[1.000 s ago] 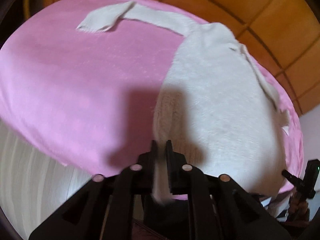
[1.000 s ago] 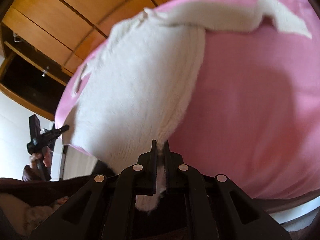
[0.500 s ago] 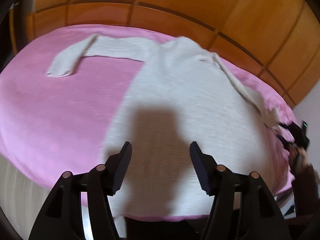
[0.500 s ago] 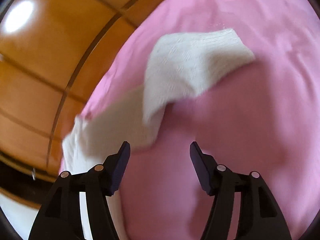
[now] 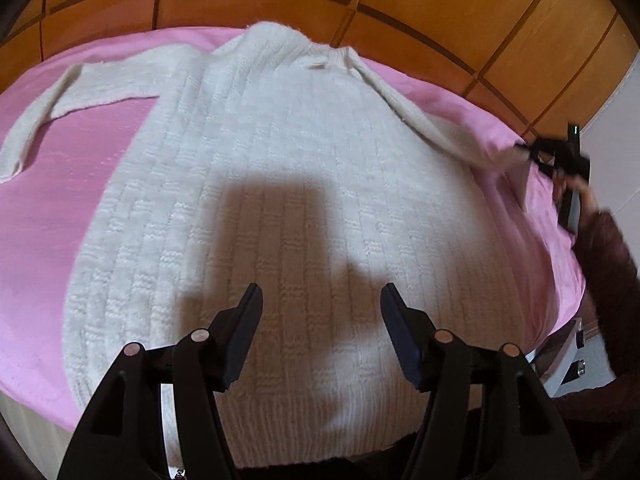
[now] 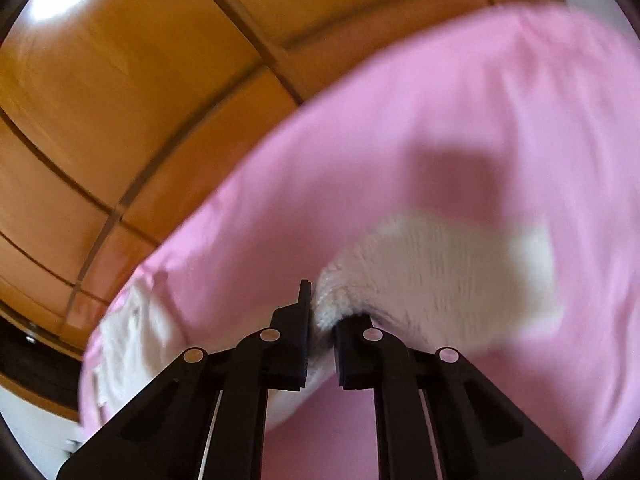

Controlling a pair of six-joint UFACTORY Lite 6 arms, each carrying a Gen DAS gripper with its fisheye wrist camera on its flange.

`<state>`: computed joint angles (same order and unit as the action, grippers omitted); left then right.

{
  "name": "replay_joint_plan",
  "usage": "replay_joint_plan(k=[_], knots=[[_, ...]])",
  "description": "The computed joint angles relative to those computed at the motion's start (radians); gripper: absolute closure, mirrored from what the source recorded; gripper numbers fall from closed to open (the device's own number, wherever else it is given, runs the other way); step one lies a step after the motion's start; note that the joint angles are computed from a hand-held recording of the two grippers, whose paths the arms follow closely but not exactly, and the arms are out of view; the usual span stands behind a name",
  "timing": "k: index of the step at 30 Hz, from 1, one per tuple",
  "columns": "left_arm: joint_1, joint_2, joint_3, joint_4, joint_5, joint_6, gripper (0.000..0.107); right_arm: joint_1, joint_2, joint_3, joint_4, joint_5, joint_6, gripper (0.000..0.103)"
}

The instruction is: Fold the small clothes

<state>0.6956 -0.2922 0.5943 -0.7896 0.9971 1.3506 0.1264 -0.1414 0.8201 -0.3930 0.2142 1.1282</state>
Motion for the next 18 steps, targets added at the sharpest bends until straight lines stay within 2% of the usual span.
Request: replay_joint_plan(k=[4, 7, 8, 9, 10, 11, 12, 14, 18], knots=[[-0.005, 0.013, 0.007, -0.006, -0.021, -0.013, 0.046, -0.081, 0.22, 0.341, -0.114, 0.145, 0.042, 0.096], [0.025, 0.032, 0.023, -0.006, -0.021, -0.005, 0.046, -0.119, 0.406, 0.578, 0.004, 0.229, -0.09, 0.096], [0.036, 0.036, 0.03, 0.001, -0.022, -0.004, 0.045, -0.129, 0.441, 0.614, 0.03, 0.235, -0.117, 0.094], [0.055, 0.04, 0.037, 0.001, -0.017, -0.004, 0.044, -0.13, 0.486, 0.65, 0.086, 0.217, -0.169, 0.078], [0.067, 0.046, 0.046, -0.001, -0.013, -0.001, 0.043, -0.128, 0.502, 0.657, 0.108, 0.208, -0.193, 0.066], [0.088, 0.054, 0.058, -0.006, -0.007, 0.007, 0.042, -0.113, 0.507, 0.65, 0.093, 0.199, -0.175, 0.035], [0.107, 0.062, 0.072, -0.009, -0.006, 0.014, 0.042, -0.096, 0.48, 0.601, 0.049, 0.165, -0.124, 0.018], [0.15, 0.079, 0.101, -0.017, -0.001, 0.025, 0.042, -0.063, 0.429, 0.513, 0.0, 0.121, -0.076, 0.018], [0.249, 0.145, 0.179, -0.043, -0.02, 0.049, 0.041, 0.048, 0.224, 0.199, -0.052, 0.029, -0.003, 0.018]])
